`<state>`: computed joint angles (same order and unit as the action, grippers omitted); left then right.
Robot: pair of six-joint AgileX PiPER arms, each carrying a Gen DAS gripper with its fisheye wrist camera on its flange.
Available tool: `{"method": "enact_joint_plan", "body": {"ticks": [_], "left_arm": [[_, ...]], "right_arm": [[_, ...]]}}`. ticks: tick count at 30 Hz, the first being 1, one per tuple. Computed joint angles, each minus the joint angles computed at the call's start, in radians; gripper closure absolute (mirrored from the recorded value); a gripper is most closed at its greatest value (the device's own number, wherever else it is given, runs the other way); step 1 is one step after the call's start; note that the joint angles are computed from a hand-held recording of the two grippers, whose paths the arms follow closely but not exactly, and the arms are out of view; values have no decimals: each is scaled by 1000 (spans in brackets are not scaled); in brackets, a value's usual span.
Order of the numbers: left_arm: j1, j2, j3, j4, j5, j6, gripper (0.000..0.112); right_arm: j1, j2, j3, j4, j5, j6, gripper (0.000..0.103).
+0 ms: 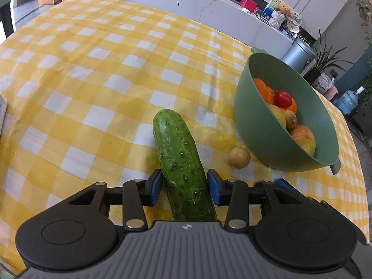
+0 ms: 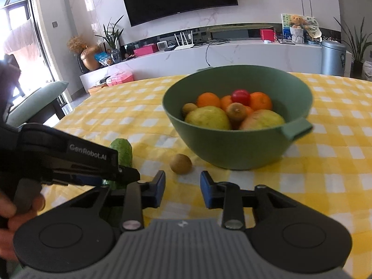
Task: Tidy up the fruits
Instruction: 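Lift the cucumber with the left tool while the right tool grasps the last brown kiwi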
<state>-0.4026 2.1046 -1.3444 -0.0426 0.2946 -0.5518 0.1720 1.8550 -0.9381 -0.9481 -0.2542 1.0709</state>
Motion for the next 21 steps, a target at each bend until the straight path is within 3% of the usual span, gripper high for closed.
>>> {"method": "enact_joint_plan", "body": {"ticks": [6, 12, 17, 21], "left_arm": [[15, -1, 8, -85, -7, 61, 65], [9, -7, 25, -43, -29, 2, 64], [6, -11, 32, -9, -36, -35, 63], [-1, -10, 26, 38, -22, -76, 60]], "right_arm": [[34, 86, -90, 103, 45, -84, 71], [60, 139, -136, 228, 72, -188, 71], [88, 167, -153, 535, 81, -477, 71], [100, 173, -150, 675, 67, -633, 76]]}}
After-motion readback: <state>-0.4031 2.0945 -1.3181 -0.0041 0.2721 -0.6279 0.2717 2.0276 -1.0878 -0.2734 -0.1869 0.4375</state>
